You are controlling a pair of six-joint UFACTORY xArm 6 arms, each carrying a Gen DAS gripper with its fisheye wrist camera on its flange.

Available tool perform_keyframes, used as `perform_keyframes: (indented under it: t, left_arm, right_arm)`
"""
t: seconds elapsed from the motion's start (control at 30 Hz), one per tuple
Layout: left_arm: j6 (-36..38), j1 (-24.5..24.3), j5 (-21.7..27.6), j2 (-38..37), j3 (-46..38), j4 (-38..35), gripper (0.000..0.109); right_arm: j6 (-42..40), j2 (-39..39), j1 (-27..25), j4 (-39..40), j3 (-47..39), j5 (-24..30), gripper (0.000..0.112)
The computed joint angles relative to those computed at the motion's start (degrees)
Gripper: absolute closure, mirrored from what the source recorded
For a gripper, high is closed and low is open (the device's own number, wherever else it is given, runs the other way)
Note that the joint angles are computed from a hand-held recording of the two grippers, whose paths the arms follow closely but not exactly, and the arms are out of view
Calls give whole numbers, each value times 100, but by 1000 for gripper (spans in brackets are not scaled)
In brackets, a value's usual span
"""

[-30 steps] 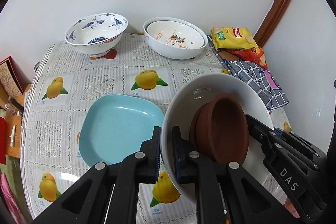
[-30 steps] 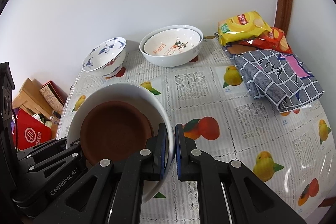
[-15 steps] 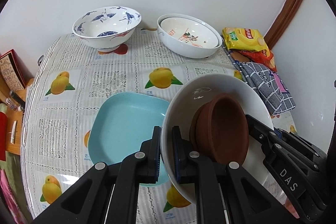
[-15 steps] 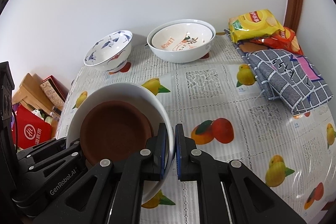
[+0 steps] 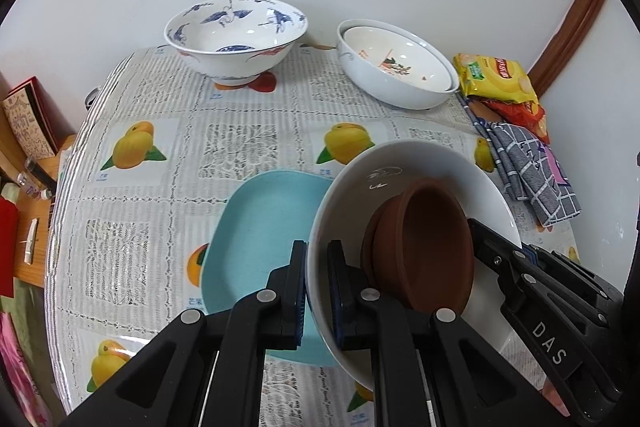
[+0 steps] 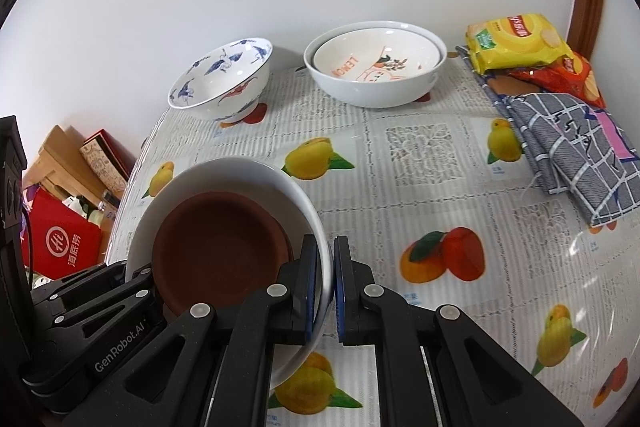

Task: Organize plates and bowls
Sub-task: 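Lift and carry the white bowl with both grippers over the teal plate stack, then lower the white bowl onto the teal plate stack with both grippers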

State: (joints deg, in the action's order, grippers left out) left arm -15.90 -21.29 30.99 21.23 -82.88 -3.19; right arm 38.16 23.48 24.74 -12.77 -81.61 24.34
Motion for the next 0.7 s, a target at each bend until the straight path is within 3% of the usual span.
perform_keyframes:
  t: [0.7]
  left_arm:
    - [133, 348, 30, 277, 41, -235, 98]
  right_arm:
    - [-600, 976, 221, 565, -1024, 358, 104]
